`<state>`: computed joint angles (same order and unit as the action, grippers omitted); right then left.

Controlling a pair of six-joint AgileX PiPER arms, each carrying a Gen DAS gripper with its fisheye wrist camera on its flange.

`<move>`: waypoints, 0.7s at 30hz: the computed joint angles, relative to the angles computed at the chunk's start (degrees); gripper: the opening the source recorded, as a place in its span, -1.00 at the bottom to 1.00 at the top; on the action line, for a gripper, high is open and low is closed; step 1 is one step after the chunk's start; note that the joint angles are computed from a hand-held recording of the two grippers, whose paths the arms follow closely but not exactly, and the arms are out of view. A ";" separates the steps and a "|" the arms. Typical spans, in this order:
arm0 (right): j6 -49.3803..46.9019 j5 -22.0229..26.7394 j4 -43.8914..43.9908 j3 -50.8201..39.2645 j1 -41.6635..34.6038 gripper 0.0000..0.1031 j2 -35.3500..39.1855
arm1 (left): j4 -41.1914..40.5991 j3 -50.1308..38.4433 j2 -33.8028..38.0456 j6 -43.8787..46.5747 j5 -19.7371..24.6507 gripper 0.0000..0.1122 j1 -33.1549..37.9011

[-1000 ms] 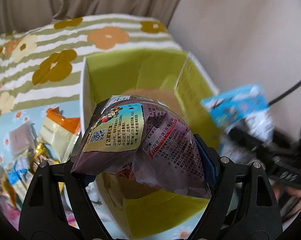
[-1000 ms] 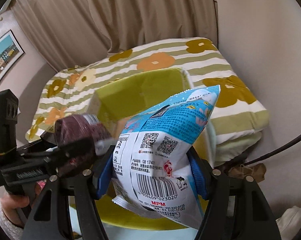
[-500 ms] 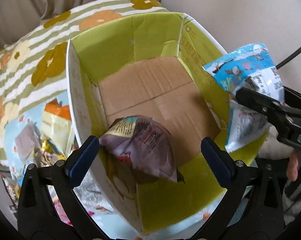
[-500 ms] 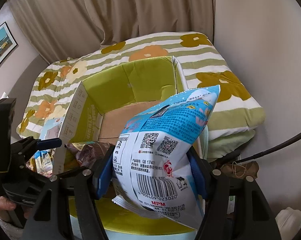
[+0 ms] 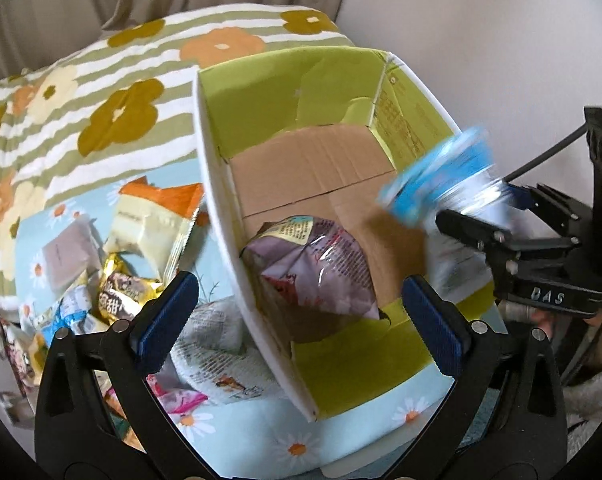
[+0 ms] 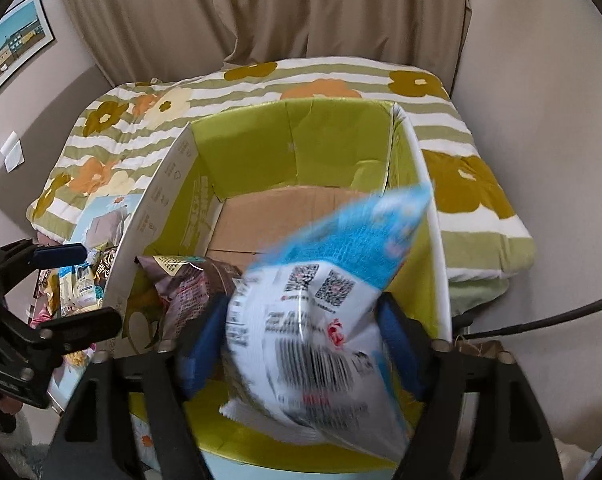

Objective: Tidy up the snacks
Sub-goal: 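Carry both bags over the yellow box and open both tools to drop them, then move both tools back over the snack pile on the table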

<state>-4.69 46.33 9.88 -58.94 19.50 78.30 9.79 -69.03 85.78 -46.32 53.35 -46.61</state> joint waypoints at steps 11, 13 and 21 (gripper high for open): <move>-4.27 0.46 7.08 2.84 -5.08 0.98 -5.35 | 5.91 2.79 -4.92 -10.28 1.46 0.80 -4.33; -5.34 0.98 8.52 2.43 -5.77 0.98 -5.93 | 7.74 2.78 -5.70 -12.91 2.71 0.80 -5.71; -9.46 2.76 11.35 0.48 -6.29 0.99 -7.93 | 13.66 2.89 -9.29 -23.71 9.72 0.80 -11.79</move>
<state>-14.15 49.09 21.23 -58.46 13.21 70.37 23.45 -66.14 76.49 -70.03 63.07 -58.41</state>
